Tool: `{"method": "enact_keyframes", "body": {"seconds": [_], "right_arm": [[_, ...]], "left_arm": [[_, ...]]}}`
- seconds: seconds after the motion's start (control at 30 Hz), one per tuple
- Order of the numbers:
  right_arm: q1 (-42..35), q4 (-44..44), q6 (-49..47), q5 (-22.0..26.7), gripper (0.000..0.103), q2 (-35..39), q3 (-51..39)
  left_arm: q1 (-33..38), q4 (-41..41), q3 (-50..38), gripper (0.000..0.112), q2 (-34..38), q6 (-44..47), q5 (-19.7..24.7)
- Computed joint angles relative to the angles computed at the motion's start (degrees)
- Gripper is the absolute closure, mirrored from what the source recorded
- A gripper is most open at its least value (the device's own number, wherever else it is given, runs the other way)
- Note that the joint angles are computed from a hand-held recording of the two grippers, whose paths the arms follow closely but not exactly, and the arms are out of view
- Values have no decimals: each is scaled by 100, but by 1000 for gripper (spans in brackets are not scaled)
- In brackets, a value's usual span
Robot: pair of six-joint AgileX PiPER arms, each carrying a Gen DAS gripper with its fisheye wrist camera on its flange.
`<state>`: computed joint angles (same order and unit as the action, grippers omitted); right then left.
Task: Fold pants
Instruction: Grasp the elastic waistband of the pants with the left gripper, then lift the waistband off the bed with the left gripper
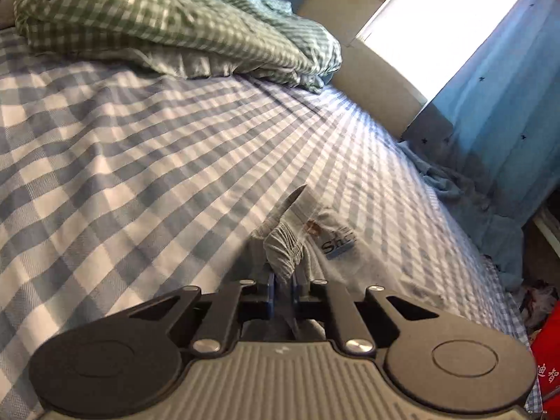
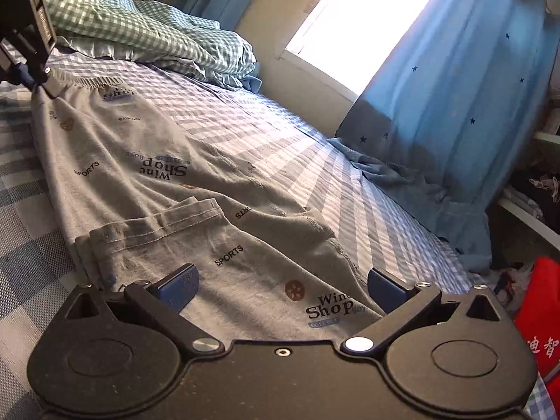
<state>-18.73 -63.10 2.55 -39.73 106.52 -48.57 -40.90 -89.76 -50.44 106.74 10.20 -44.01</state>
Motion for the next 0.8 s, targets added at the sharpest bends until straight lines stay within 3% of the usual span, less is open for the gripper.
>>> {"method": "enact_keyframes", "body": {"seconds": [0.13, 0.27, 0.33, 0.37, 0.43, 0.5, 0.57, 0.7, 0.77, 0.8], "right_arm": [[-12, 45, -64, -26, 1, 18, 24], [-30, 5, -30, -37, 1, 25, 9], [-40, -73, 75, -22, 1, 32, -20], [-47, -108, 118, -17, 1, 37, -32], [-42, -154, 190, 3, 1, 41, -51], [-44, -215, 272, 21, 1, 46, -85], [-54, -238, 294, 12, 1, 53, -96], [-47, -203, 245, 13, 1, 50, -87], [-46, -194, 237, 9, 1, 55, -87], [-43, -170, 204, 6, 1, 53, -75]], "left_arm": [[-476, -480, -791, 104, 403, 1848, -1097], [-188, -909, -993, 104, 733, 2324, -746], [-91, -634, -719, 100, 774, 1659, -444], [-163, -406, -539, 97, 735, 1212, -518], [-206, -303, -303, 64, 606, 809, -562], [-146, 165, 50, 51, 516, -36, -492], [3, 859, 381, 51, 411, -808, -327], [650, 3151, 1011, 53, 305, -2937, 18], [903, 3922, 1184, 61, 381, -3884, -43], [966, 3968, 1196, 71, 408, -4086, -24]]}}
